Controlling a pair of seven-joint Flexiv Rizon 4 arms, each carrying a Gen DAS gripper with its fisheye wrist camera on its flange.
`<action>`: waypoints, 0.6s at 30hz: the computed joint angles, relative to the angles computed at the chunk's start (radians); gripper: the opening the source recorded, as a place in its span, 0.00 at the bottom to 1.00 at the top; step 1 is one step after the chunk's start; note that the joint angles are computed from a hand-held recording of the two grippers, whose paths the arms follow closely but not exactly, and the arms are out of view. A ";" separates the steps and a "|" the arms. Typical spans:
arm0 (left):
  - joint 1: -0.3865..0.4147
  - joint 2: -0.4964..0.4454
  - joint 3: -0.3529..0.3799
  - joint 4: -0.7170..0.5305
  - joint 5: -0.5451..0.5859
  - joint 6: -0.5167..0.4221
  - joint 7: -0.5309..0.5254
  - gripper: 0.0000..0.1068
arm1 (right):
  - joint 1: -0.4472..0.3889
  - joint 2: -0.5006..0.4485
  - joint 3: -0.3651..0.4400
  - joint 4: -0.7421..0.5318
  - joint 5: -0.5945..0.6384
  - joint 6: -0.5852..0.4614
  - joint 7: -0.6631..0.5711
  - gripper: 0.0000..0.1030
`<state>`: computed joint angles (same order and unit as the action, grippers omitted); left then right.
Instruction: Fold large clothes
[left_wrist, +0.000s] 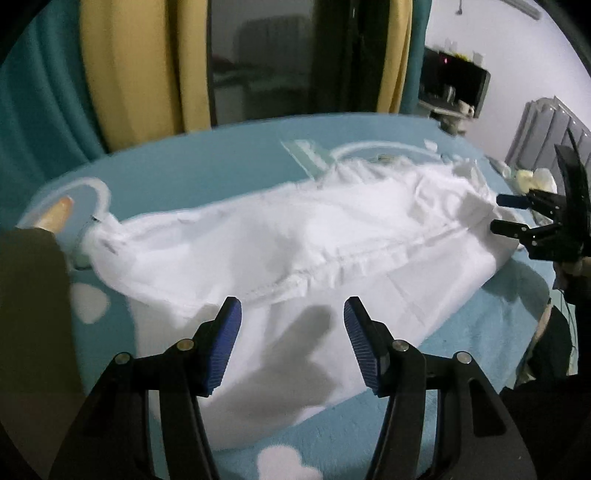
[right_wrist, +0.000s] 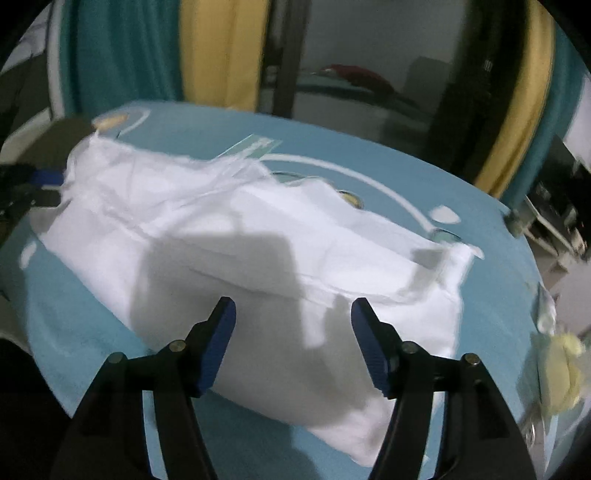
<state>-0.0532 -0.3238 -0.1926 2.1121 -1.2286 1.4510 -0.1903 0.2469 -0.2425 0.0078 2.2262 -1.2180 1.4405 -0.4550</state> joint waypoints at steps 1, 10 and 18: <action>-0.004 -0.016 0.019 -0.007 0.053 -0.013 -0.036 0.57 | 0.005 -0.012 0.004 -0.008 -0.002 0.003 -0.016 0.63; 0.059 -0.062 -0.002 -0.041 0.237 -0.038 -0.148 0.57 | -0.004 -0.043 -0.007 -0.070 -0.252 -0.045 0.115 0.63; 0.094 -0.079 -0.006 -0.093 0.397 -0.098 -0.294 0.57 | -0.067 -0.099 0.022 -0.120 -0.167 0.099 0.033 0.23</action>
